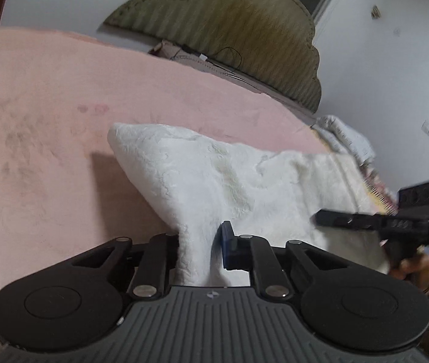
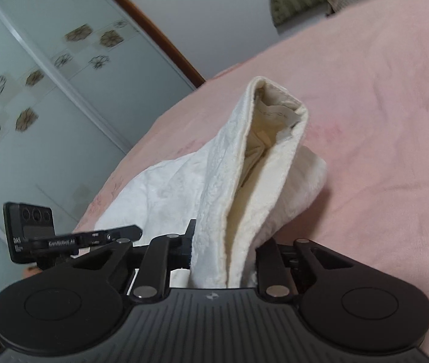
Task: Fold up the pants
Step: 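Grasp the folded trouser end with the right gripper and lift it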
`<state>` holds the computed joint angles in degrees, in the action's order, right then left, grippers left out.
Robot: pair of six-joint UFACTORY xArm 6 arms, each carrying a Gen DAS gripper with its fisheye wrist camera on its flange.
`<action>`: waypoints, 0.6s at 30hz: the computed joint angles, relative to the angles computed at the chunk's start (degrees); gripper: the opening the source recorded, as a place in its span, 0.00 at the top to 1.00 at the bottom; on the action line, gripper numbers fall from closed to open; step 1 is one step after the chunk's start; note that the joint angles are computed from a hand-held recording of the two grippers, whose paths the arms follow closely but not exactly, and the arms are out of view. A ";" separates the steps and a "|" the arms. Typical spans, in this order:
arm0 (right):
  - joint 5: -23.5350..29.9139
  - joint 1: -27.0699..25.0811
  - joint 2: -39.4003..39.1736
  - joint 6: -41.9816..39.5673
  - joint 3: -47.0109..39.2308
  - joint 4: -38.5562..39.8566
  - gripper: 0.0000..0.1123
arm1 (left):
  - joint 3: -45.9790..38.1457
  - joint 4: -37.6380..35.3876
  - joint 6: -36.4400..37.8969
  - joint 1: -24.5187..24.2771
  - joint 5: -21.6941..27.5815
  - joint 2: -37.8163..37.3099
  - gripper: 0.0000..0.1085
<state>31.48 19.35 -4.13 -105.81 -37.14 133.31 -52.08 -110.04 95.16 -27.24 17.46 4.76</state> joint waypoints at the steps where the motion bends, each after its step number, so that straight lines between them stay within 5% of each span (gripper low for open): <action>1: -0.69 0.54 -0.71 -0.73 0.11 0.44 0.83 | -0.36 -2.06 3.13 -1.52 -3.07 -0.20 0.86; 9: -10.15 5.20 -0.47 -10.47 -3.35 11.44 0.83 | -5.06 -8.04 9.45 -8.11 -17.29 1.34 0.84; 18: -12.17 6.56 -0.83 -13.87 -4.11 15.80 0.83 | -7.70 -19.44 23.27 -8.79 -20.92 1.17 0.84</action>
